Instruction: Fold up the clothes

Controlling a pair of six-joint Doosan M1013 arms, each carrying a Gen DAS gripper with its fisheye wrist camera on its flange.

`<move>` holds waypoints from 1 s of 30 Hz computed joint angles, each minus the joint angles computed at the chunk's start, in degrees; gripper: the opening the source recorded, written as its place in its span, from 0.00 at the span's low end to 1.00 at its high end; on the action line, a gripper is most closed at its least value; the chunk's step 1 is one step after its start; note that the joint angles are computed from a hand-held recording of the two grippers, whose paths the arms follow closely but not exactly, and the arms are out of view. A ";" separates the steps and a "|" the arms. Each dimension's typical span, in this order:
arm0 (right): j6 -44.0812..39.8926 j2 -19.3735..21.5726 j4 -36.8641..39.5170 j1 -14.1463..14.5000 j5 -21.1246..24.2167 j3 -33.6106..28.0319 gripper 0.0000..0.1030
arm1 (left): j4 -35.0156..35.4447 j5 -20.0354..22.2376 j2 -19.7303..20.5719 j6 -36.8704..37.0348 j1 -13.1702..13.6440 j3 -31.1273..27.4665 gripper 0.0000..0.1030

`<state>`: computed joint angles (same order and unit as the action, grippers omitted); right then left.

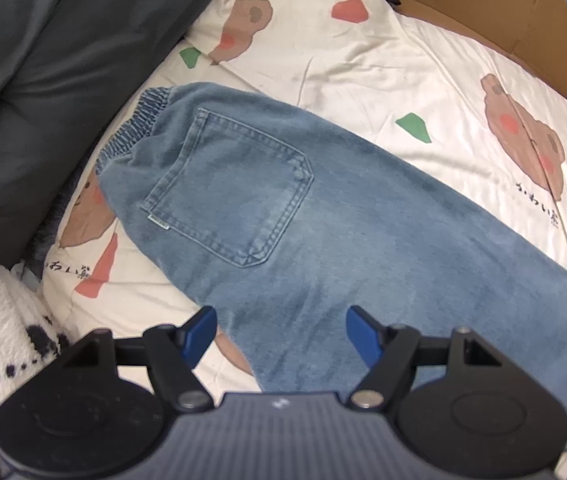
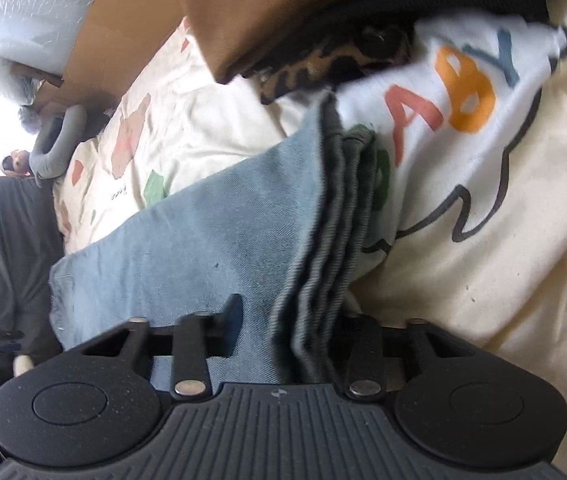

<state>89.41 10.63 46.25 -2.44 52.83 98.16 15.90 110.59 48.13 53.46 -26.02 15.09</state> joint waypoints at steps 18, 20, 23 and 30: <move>-2.44 3.06 11.40 -3.85 8.39 0.28 0.17 | -0.57 -1.88 -2.59 -0.68 -0.03 5.39 0.72; -2.47 2.90 9.68 -3.44 8.55 -0.43 0.09 | -0.93 -2.93 -2.78 -0.32 -0.04 5.82 0.72; -1.37 2.89 5.91 -2.90 9.81 -2.41 0.08 | -2.23 -4.57 -3.02 0.81 0.05 6.89 0.72; -2.94 1.77 2.95 -2.50 13.39 -7.37 0.08 | -5.86 -9.19 -3.42 1.65 -0.45 9.77 0.72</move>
<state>86.47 12.40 49.20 -4.93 66.22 90.79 10.04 101.40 44.71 55.12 -26.48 24.86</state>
